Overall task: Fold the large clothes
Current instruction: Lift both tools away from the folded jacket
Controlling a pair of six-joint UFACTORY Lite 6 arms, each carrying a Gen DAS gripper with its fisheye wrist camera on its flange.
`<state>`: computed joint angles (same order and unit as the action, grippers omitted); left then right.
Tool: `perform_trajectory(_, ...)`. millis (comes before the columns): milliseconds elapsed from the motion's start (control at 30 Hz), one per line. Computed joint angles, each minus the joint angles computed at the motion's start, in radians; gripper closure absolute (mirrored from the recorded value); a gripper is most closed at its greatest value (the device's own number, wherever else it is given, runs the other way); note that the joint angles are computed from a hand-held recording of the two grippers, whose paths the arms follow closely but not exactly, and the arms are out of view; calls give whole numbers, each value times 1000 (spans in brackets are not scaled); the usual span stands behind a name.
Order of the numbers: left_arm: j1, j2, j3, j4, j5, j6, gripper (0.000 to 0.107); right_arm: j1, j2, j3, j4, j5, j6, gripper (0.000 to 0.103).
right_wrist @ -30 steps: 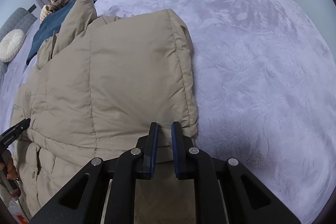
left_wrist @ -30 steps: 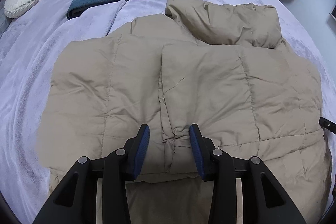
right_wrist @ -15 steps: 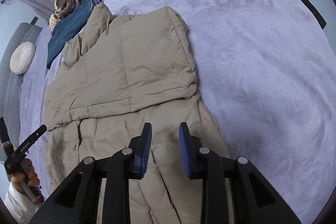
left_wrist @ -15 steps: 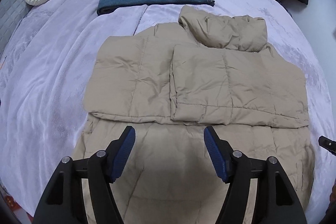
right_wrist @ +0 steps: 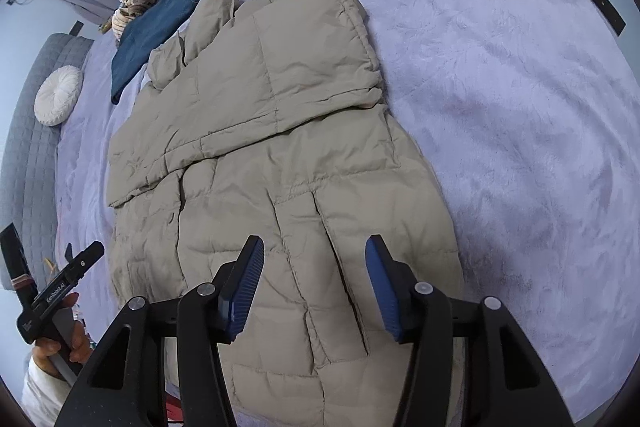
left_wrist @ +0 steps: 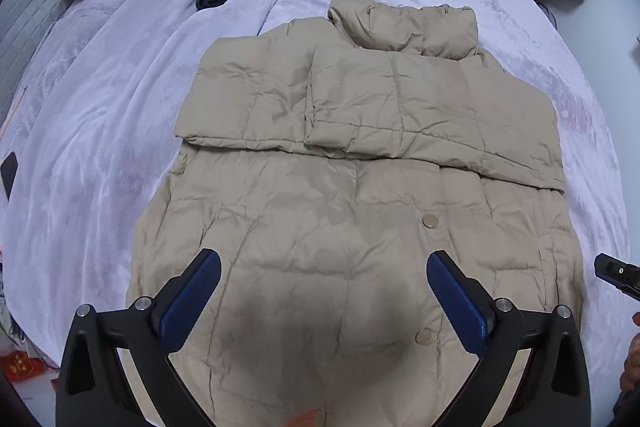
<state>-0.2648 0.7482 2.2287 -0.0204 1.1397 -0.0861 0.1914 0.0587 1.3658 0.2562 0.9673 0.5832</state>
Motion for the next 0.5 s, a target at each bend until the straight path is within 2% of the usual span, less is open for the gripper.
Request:
perform_trajectory(100, -15, -99, -141, 7, -25, -35, 4, 6, -35, -33, 30, -5, -11, 24)
perform_trajectory(400, 0, -286, -412, -7, -57, -24, 4, 87, -119, -127, 66, -40, 87, 20)
perform_trajectory(500, 29, -332, -494, -24, -75, 14, 4, 141, -139, -166, 53, -77, 160, 11)
